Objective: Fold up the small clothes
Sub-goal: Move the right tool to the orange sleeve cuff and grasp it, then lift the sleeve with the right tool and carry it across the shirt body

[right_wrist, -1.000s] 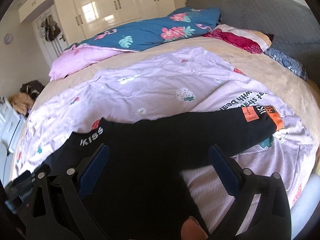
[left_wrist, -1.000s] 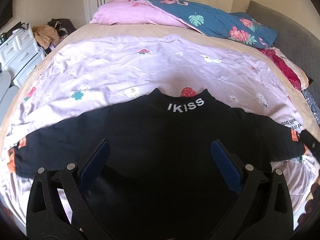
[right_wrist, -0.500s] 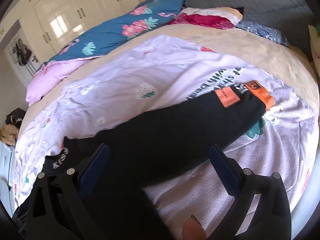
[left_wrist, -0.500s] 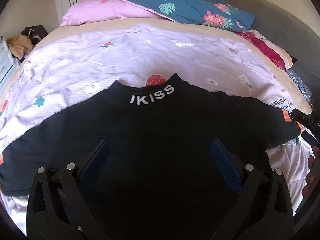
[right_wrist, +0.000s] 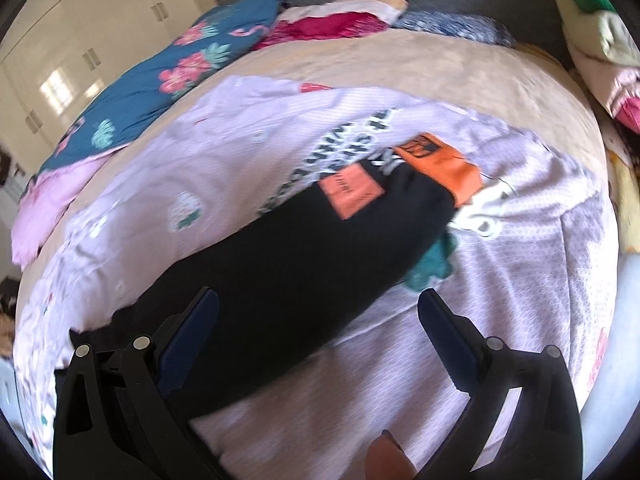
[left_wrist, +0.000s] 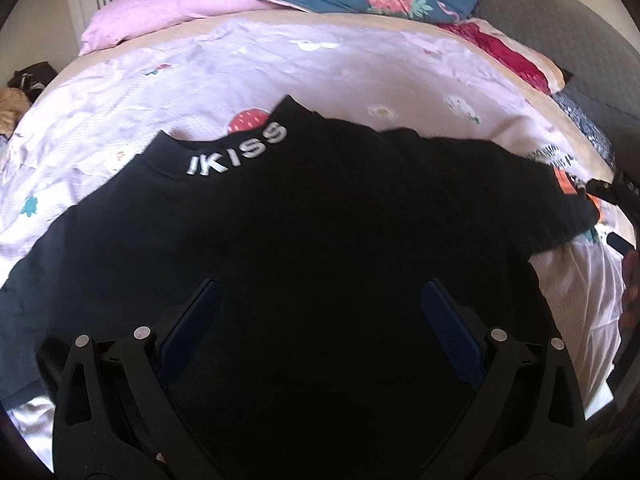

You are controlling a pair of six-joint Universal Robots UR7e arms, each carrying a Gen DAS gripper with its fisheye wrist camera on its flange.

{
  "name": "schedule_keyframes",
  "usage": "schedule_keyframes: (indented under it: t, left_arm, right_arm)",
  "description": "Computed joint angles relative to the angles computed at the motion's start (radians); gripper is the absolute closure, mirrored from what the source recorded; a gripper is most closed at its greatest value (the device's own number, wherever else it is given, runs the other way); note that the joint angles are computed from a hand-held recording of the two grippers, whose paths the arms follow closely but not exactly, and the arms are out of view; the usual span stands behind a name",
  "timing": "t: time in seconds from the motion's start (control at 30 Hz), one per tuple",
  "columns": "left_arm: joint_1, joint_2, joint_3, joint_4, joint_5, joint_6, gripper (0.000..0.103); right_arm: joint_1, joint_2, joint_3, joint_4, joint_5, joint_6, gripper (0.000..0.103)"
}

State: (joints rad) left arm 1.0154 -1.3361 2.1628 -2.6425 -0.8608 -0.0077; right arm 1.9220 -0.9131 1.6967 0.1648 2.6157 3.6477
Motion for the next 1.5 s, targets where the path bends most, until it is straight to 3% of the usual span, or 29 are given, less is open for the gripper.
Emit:
schedule_keyframes:
  t: [0.2, 0.47, 0.63, 0.7, 0.77, 0.9, 1.17, 1.3, 1.5]
  left_arm:
    - [0.016, 0.005, 0.002, 0.007, -0.049, 0.000, 0.009]
    - [0.024, 0.005, -0.015, -0.009, 0.001, 0.007, 0.009]
    - [0.046, -0.012, -0.047, -0.010, 0.007, -0.001, 0.009]
    - [0.050, -0.020, -0.059, -0.002, 0.009, -0.012, 0.009]
    - [0.053, -0.030, -0.070, 0.011, 0.000, -0.024, 0.009]
    - [0.051, -0.058, -0.081, 0.036, -0.015, -0.053, 0.009]
    - [0.024, -0.122, -0.087, 0.049, -0.015, -0.079, 0.009]
    - [0.023, -0.158, -0.095, 0.043, -0.044, -0.092, 0.009]
    - [0.063, -0.211, -0.097, -0.008, -0.153, -0.115, 0.009]
  right_arm:
    - [-0.083, -0.038, 0.025, 0.006, -0.058, 0.061, 0.004]
    - [-0.168, -0.066, 0.033, -0.036, -0.100, 0.090, 0.007]
    - [-0.200, -0.074, 0.018, -0.088, -0.106, 0.029, 0.047]
    - [-0.209, -0.094, 0.042, -0.139, -0.112, -0.008, 0.077]
    - [-0.216, -0.136, 0.089, -0.199, -0.160, -0.036, 0.089]
    - [-0.180, -0.199, 0.162, -0.330, -0.210, -0.189, 0.091]
    - [-0.055, -0.240, 0.203, -0.446, -0.293, -0.384, 0.092]
    - [0.008, -0.222, 0.180, -0.456, -0.322, -0.442, 0.092]
    - [0.068, -0.157, 0.116, -0.409, -0.373, -0.491, 0.092]
